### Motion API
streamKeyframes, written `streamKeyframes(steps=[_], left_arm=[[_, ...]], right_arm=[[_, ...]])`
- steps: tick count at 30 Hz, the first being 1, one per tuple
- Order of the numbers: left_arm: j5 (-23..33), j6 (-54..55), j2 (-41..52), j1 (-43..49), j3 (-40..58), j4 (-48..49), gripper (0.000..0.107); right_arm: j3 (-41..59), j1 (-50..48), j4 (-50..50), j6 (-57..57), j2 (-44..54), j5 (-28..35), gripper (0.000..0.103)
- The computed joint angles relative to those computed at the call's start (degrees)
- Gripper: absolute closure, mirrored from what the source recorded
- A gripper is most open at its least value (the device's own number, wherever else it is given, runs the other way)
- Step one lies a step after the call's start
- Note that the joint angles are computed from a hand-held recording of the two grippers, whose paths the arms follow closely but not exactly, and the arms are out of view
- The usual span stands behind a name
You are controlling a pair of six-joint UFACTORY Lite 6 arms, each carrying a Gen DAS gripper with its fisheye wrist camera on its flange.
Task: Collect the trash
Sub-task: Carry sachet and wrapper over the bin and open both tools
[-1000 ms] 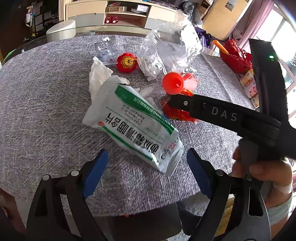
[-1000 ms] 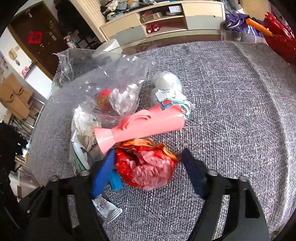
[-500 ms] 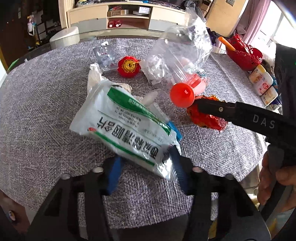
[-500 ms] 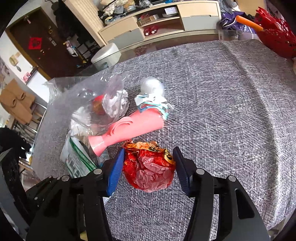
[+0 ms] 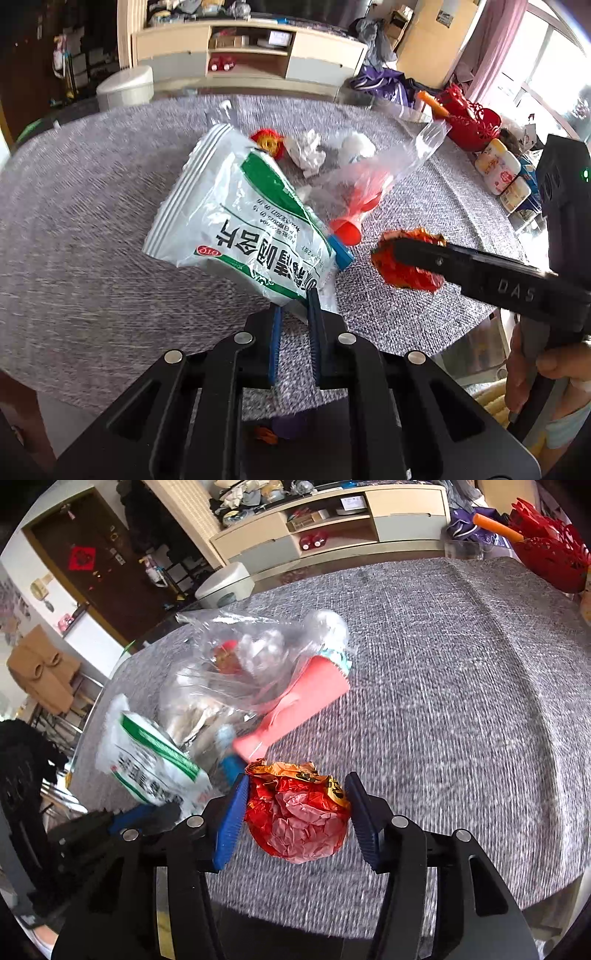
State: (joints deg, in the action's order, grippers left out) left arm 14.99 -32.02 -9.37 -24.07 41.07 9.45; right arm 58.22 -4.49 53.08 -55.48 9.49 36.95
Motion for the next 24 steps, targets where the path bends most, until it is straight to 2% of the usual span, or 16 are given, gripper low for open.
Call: streamKeyframes(steps=[2,9,15,19,24], left_arm=[[1.6,-6.5,-3.1,-1.1,-1.4,6.4,0.096],[7.2,-10.5,-14.0,-2.1,-5.6,10.6,0.099],[12.8,-17.1,-22.3,-7.0,-8.8,16.1,0.099],[17.6,-23.4,-28.3,-12.6,-12.0,19.0,0.099],[23.6,-36.4,-34.7,-23.3,-17.7,23.7,0.099]], right_arm=[[-1.3,-0.2,-0.2,-0.4,-2.1,0.0,0.049],[-6.7,-1.5,0.6,-2.4,-10.1,1.5,0.049],[-15.0,-4.1,3.5,-6.2,-17.3,3.4,0.049],[-21.0,-4.9,3.2,-8.1,-22.8,3.4,0.049],[-28.7,-6.5,1.6,-9.0,-29.7,4.2,0.049]])
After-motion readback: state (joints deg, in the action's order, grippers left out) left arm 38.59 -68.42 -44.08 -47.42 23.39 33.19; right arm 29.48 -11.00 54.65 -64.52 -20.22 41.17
